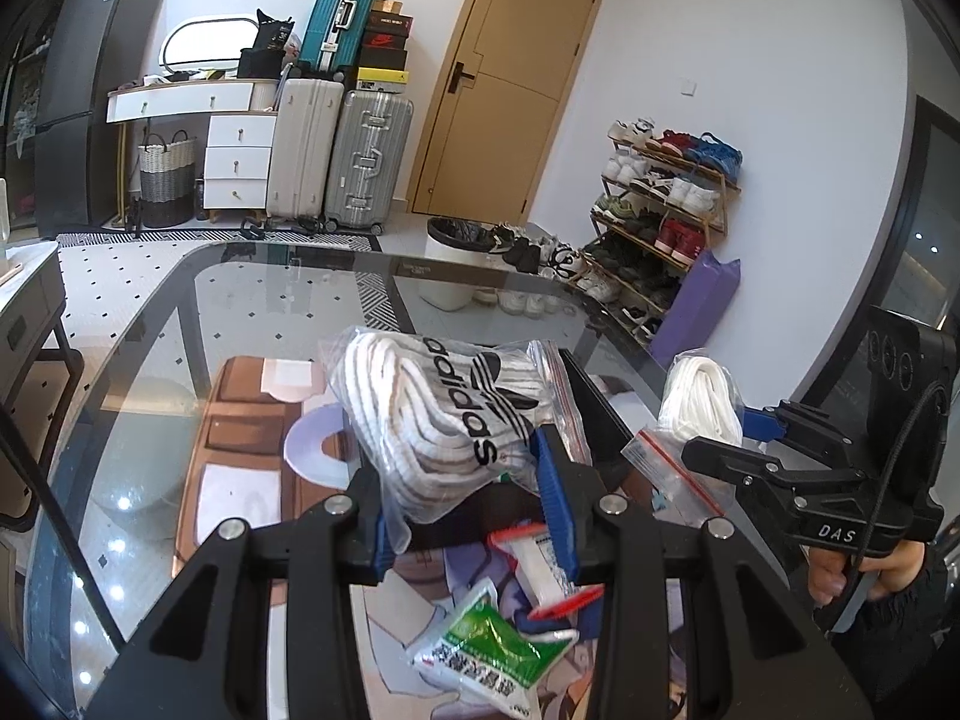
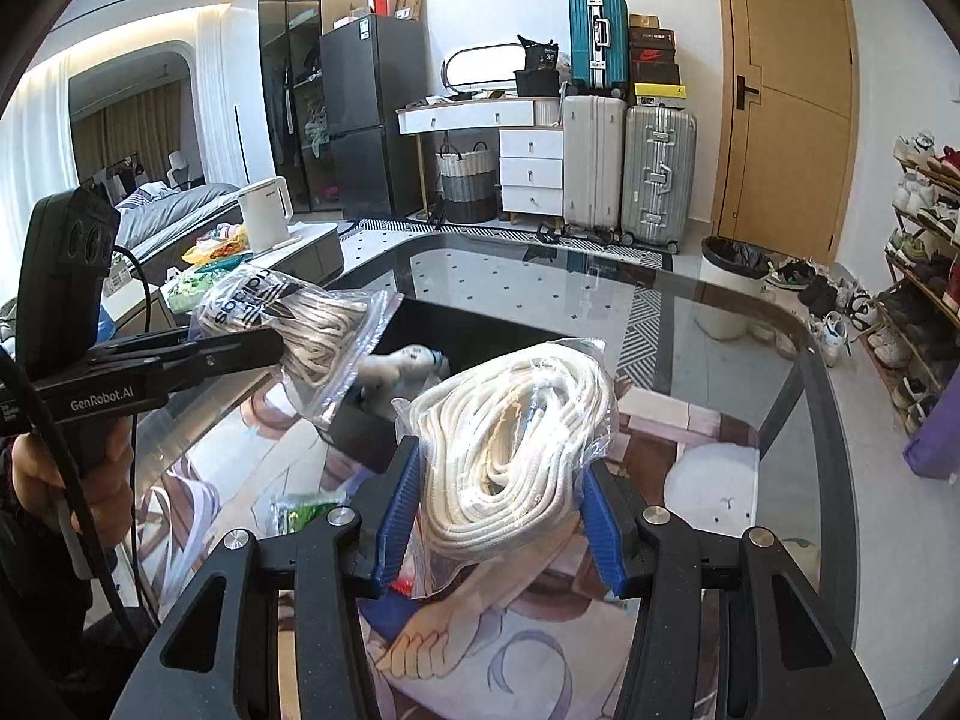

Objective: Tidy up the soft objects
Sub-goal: 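Carry the lace bag with the left tool while the right carries the rope coil over the box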

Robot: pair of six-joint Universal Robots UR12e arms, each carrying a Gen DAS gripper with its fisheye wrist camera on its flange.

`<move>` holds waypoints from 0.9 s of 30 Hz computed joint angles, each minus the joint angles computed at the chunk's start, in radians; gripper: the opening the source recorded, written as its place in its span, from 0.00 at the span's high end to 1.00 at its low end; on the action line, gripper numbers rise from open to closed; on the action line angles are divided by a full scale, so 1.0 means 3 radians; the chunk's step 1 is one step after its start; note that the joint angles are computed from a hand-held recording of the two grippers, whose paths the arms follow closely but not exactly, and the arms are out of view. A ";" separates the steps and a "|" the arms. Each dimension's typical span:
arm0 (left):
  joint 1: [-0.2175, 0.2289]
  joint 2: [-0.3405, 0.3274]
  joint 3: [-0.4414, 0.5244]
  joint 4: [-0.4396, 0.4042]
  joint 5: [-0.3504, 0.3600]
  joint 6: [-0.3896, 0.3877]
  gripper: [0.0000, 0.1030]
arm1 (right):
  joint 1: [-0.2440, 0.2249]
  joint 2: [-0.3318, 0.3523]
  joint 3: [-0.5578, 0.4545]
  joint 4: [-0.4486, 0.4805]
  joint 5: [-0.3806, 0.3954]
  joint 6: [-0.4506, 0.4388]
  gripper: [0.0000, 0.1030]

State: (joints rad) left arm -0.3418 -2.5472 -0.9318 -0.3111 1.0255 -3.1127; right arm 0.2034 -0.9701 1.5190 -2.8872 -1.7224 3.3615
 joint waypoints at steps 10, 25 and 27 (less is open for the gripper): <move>-0.0035 -0.0126 0.0239 -0.0026 0.0122 -0.0076 0.63 | -0.0027 0.0104 -0.0206 0.0184 0.0007 0.0044 0.51; -0.0095 -0.0336 0.0647 -0.0237 0.0343 -0.0090 0.63 | -0.0051 0.0301 -0.0545 0.0478 0.0063 -0.0097 0.51; -0.0102 -0.0360 0.0688 -0.0266 0.0373 -0.0083 0.63 | -0.0054 0.0328 -0.0581 0.0508 0.0057 -0.0096 0.51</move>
